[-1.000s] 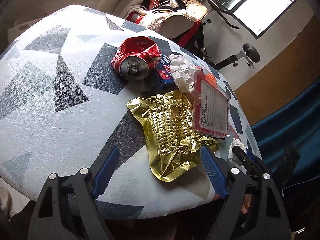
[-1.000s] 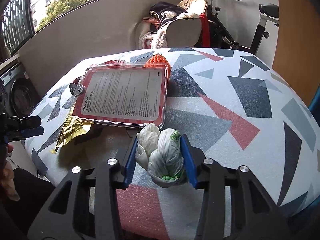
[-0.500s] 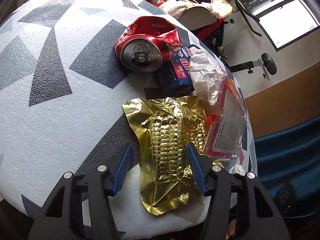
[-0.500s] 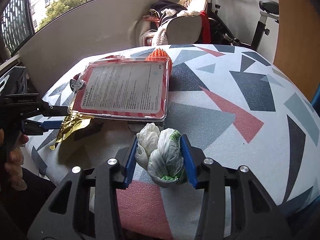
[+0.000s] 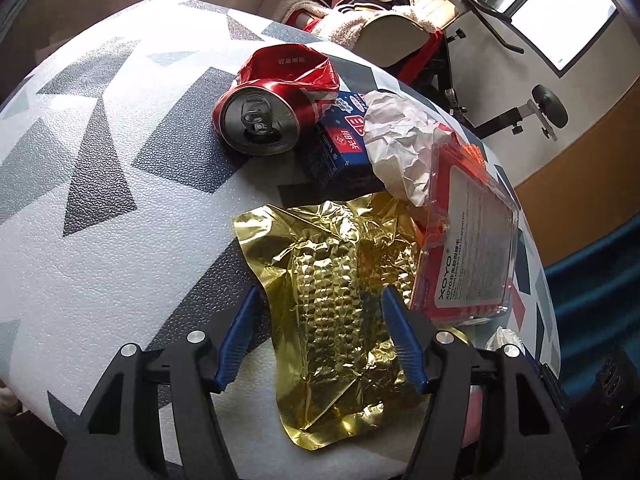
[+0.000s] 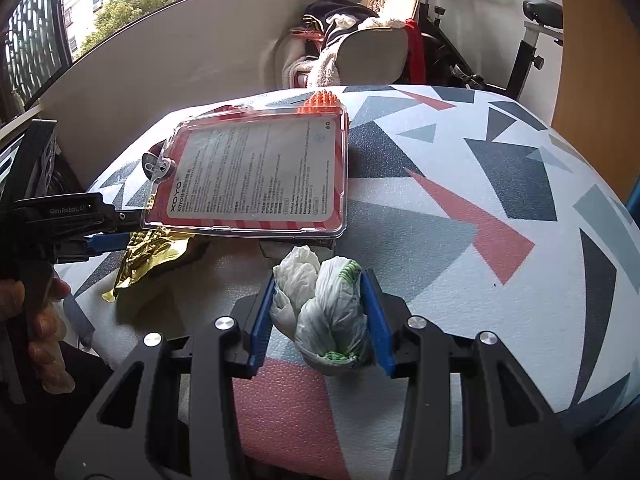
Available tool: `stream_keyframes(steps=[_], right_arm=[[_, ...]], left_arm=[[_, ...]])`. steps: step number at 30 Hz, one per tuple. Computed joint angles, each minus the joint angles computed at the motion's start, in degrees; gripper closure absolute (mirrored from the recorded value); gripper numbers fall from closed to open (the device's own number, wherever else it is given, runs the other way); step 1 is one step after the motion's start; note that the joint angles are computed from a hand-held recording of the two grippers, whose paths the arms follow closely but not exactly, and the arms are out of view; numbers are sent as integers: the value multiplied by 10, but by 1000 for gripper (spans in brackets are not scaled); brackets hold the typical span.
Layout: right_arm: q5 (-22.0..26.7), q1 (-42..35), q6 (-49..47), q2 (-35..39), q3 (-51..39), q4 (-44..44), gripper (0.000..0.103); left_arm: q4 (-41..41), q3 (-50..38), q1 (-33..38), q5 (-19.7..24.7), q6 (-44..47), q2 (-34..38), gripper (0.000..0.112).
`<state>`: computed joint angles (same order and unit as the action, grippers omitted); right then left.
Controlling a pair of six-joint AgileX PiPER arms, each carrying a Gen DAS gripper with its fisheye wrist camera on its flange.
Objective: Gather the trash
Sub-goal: 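Grasp the gold foil wrapper with the left tool and lift it, then carry the gold foil wrapper over the brown bin and open the left tool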
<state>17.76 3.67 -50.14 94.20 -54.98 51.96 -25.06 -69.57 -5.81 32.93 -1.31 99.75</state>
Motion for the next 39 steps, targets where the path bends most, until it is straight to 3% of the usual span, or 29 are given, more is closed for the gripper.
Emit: stream_keyframes(steps=[3,4,7,11,14,26,33,39], right_arm=[[-1,2,-1,0,1,0,59],[-2,2,-2,0,2,2,59],[1,-1,-14,-1,3,15,59],[2,-3,-21,-2,4,20,59],[1,-2,-24,-2,4,23,59],[2,4,-2,-58,39,-4,59],[5,10,72,-105,56,-74,59],[14,18,115,-157,76,-107,59]], left_arm=[[-10,-5,4,5,22,4,51],[-15,-10,6,12,34,6,62],[-2,-15,12,18,49,-12,71],[146,-19,-2,9,-10,-51,73],[202,-18,7,13,-23,-71,73],[67,113,43,0,191,-229,73],[-45,166,74,32,303,-285,72],[-54,216,53,40,358,-343,71]])
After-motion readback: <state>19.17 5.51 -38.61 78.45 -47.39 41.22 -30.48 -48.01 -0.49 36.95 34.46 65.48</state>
